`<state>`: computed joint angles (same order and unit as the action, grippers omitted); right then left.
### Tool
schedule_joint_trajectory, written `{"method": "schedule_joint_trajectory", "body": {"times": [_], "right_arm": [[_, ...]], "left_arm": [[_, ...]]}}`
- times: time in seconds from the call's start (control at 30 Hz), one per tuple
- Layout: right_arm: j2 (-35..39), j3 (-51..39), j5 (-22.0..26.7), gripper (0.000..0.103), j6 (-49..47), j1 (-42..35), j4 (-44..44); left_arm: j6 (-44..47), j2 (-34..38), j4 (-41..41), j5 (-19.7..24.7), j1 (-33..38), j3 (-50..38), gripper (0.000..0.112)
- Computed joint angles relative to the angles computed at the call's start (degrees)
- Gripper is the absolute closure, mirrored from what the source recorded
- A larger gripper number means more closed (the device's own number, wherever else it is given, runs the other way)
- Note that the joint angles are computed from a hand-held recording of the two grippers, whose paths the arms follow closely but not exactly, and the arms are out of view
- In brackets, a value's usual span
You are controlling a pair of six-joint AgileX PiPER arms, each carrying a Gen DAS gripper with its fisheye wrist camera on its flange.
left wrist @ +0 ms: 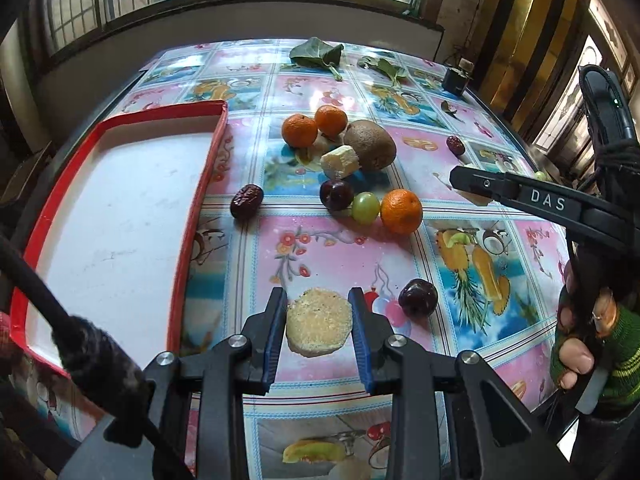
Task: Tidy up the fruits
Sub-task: 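Carry the cake with left tool into the red tray while right tool drops the cube there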
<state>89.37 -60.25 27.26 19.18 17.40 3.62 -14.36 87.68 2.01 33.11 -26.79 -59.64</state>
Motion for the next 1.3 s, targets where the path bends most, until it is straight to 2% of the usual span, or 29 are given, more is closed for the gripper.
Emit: {"method": "schedule_joint_trajectory", "body": {"times": [0.2, 0.33, 0.5, 0.73, 0.97, 1.3], "right_arm": [[-1.27, 0.35, 0.17, 0.066, 2.08, 4.66, -0.34], [-1.93, -0.01, 0.50, 0.066, 4.09, 7.53, -1.79], [-1.80, -1.37, 1.27, 0.066, 6.75, 10.30, -4.07], [-0.41, -4.37, 2.32, 0.066, 8.76, 14.35, -5.73], [4.10, -8.61, 1.82, 0.066, 5.91, 18.32, -2.28], [13.07, -20.22, 4.24, 0.066, 0.58, 24.48, 1.32]], "left_arm": [[-3.42, -3.58, 4.29, 0.55, 0.92, 2.02, 0.082], [-2.94, -5.32, 4.13, 0.38, 2.85, 3.08, 0.082], [-1.09, -7.74, 2.68, 0.14, 5.84, 4.23, 0.082], [5.14, -11.51, -1.93, 0.04, 13.65, 5.68, 0.082], [11.31, -12.20, -6.80, -0.44, 21.56, 6.70, 0.082], [13.11, -8.44, -7.43, -0.76, 28.82, 5.29, 0.082]]}}
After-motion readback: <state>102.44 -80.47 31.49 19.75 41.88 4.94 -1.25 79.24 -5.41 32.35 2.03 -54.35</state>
